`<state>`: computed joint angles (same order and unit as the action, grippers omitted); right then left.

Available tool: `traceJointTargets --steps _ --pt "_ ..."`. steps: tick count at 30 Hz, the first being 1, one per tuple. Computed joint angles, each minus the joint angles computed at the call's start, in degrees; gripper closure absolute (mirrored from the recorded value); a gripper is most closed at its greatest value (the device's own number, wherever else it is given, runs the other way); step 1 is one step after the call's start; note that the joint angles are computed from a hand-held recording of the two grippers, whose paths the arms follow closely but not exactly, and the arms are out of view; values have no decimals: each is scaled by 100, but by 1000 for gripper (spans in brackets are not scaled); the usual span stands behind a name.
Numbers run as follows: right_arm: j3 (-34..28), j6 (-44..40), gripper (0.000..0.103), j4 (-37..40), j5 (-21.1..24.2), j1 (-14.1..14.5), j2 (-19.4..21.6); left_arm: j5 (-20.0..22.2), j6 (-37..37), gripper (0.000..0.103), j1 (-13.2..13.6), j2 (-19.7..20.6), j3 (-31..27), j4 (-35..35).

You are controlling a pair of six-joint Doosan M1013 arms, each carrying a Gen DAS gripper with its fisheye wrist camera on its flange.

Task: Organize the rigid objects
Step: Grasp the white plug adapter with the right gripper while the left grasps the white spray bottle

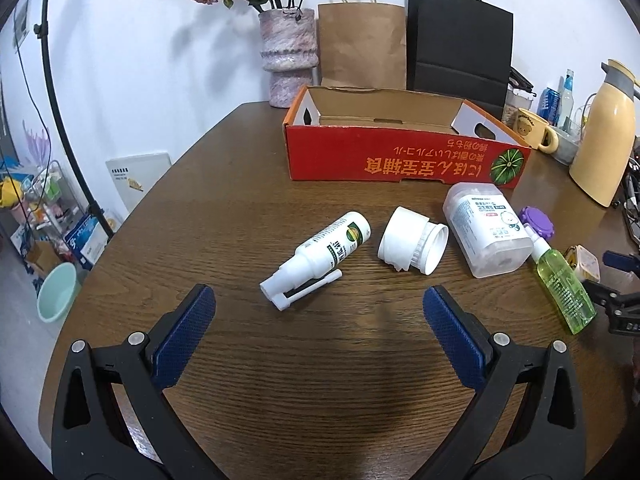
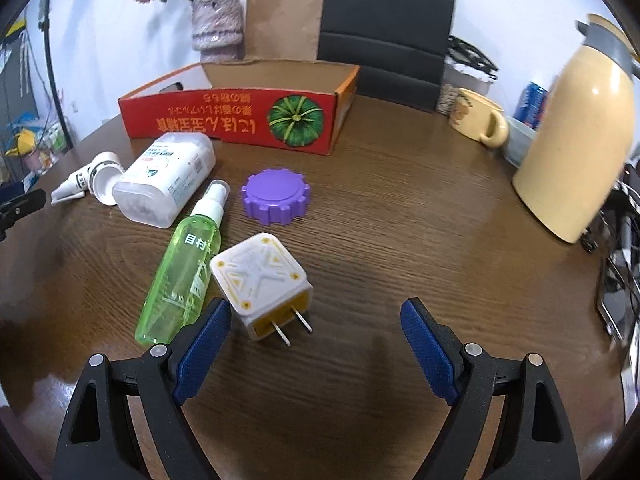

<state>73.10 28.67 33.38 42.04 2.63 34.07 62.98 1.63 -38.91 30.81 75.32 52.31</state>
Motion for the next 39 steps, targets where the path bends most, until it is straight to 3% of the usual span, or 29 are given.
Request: traceJointTargets --steps 8,9,10,11,25,39 --pt "-280 79 15 -175 257 99 184 -202 -54 0 31 -45 79 -20" --pt "-296 66 23 -188 300 106 192 -231 -71 0 36 -55 94 -12" --pt "-333 -2 45 -127 434 102 215 -271 -88 0 41 -67 110 -7" --pt "-338 -58 59 -42 465 96 219 -314 -94 0 46 -80 128 -5" --pt "-26 -180 60 612 -374 73 32 -393 -272 0 141 -166 221 102" --pt "102 -58 59 838 -888 120 -35 -563 -41 0 321 -170 193 148"
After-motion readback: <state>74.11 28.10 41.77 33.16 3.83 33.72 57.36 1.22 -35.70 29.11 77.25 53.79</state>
